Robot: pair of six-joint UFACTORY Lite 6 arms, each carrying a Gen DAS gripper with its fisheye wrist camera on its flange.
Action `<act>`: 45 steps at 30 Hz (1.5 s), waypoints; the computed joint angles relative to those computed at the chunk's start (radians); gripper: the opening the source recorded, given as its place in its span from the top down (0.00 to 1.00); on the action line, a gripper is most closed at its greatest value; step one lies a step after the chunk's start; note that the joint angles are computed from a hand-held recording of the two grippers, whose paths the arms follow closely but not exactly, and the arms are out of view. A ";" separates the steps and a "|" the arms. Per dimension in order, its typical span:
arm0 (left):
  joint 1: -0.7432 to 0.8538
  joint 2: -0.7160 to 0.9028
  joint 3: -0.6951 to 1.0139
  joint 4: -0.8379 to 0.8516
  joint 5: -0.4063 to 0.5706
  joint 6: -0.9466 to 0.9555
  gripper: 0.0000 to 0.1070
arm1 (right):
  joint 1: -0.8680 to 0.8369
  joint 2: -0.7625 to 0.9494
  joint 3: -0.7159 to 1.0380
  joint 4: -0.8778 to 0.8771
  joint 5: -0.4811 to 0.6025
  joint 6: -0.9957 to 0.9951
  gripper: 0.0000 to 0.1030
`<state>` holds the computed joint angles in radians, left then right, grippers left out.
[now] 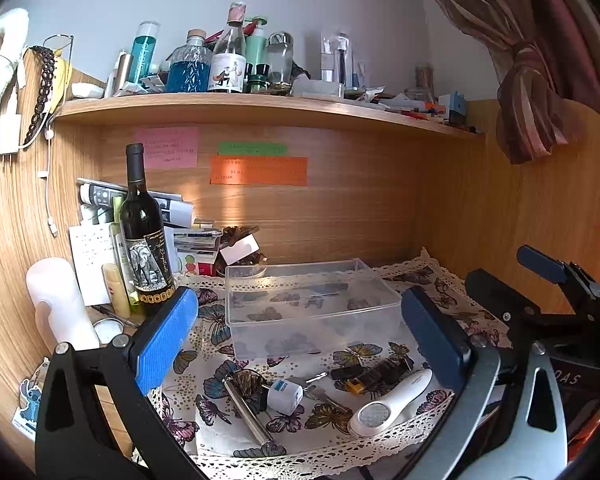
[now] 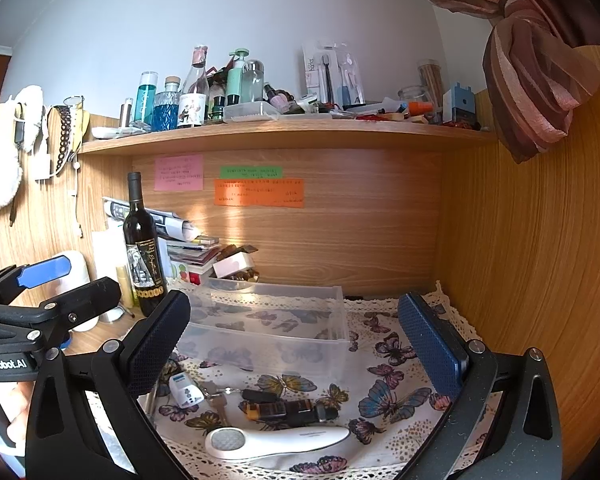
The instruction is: Organize rigid objects
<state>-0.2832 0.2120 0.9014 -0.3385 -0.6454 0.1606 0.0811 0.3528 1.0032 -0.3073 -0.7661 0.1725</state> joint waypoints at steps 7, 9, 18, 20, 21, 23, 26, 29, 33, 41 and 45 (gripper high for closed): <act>-0.008 -0.003 -0.004 -0.010 -0.006 0.008 0.04 | -0.001 0.000 -0.001 -0.003 -0.002 0.003 0.00; -0.009 -0.002 -0.003 -0.014 -0.007 0.012 0.04 | 0.000 0.000 0.000 0.002 -0.002 0.001 0.00; 0.001 -0.004 0.000 0.042 0.013 -0.045 0.04 | -0.004 0.017 0.014 -0.007 0.001 0.023 0.00; 0.008 0.001 0.007 0.058 0.022 -0.060 0.04 | -0.009 0.031 0.032 -0.027 0.015 0.045 0.00; 0.010 0.004 0.010 0.062 0.024 -0.062 0.04 | -0.014 0.041 0.044 -0.043 0.022 0.062 0.00; 0.011 0.016 0.019 0.052 0.026 -0.049 0.04 | -0.020 0.062 0.068 -0.071 0.034 0.087 0.00; 0.018 0.039 0.030 0.043 0.027 -0.040 0.04 | -0.028 0.101 0.105 -0.100 0.047 0.098 0.00; 0.036 0.068 0.040 0.040 0.027 -0.043 0.04 | -0.036 0.147 0.154 -0.137 0.084 0.121 0.00; 0.060 0.108 0.056 0.022 0.057 -0.022 0.22 | -0.067 0.227 0.241 -0.281 0.147 0.226 0.07; 0.120 0.252 0.108 -0.016 0.150 0.027 0.40 | -0.101 0.382 0.380 -0.630 0.246 0.447 0.21; 0.144 0.336 0.149 0.018 0.216 -0.006 0.48 | -0.101 0.436 0.400 -0.761 0.255 0.501 0.21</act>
<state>-0.1390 0.5480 1.0503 -0.3209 -0.4291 0.1545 -0.0199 0.7888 1.4027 -1.0685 -0.5115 0.6732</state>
